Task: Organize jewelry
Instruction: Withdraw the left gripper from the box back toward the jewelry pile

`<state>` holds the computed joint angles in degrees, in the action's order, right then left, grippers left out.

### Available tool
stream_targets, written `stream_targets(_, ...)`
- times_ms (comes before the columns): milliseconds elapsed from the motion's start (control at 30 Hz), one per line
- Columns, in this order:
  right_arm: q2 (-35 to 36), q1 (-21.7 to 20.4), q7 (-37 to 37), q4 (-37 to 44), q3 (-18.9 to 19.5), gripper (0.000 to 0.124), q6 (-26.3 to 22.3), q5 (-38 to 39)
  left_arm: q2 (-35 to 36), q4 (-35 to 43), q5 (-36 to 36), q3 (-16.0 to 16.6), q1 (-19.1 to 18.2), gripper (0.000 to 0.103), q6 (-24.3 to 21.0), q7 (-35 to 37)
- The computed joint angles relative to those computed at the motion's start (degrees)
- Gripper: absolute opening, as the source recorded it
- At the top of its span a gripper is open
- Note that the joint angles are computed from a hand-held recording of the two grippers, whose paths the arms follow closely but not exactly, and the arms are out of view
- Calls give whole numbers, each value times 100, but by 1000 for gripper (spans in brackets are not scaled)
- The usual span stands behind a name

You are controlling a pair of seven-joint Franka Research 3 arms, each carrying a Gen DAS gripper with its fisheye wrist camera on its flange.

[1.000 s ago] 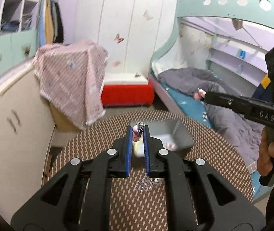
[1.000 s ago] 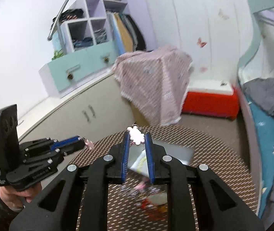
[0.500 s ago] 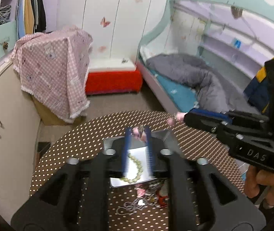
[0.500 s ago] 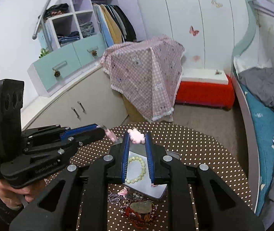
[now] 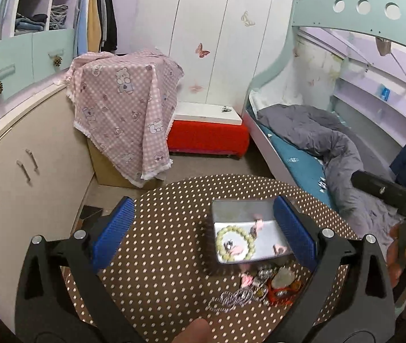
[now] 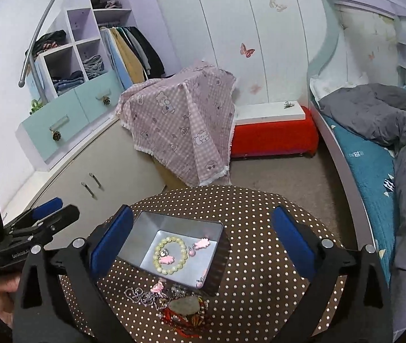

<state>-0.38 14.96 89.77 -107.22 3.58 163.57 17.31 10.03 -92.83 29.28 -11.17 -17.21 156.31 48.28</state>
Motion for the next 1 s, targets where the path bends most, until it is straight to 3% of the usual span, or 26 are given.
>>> stream_targets(267, -406, 25, -33, -585, 16, 94, 97, 130, -503, -866, 218, -50, 54, 95, 166, -287)
stream_targets(500, -668, 63, 8, -1006, 44, 94, 82, 139, -649, -1319, -13, -193, 98, 95, 169, 48)
stream_targets(800, -918, 222, -348, -1525, -53, 94, 94, 732, -559, -1559, -232, -254, 30, 95, 113, 458)
stream_targets(1000, -925, 152, -298, -1608, -17, 94, -20, 721, -482, -1640, -266, -253, 8, 95, 20, 575)
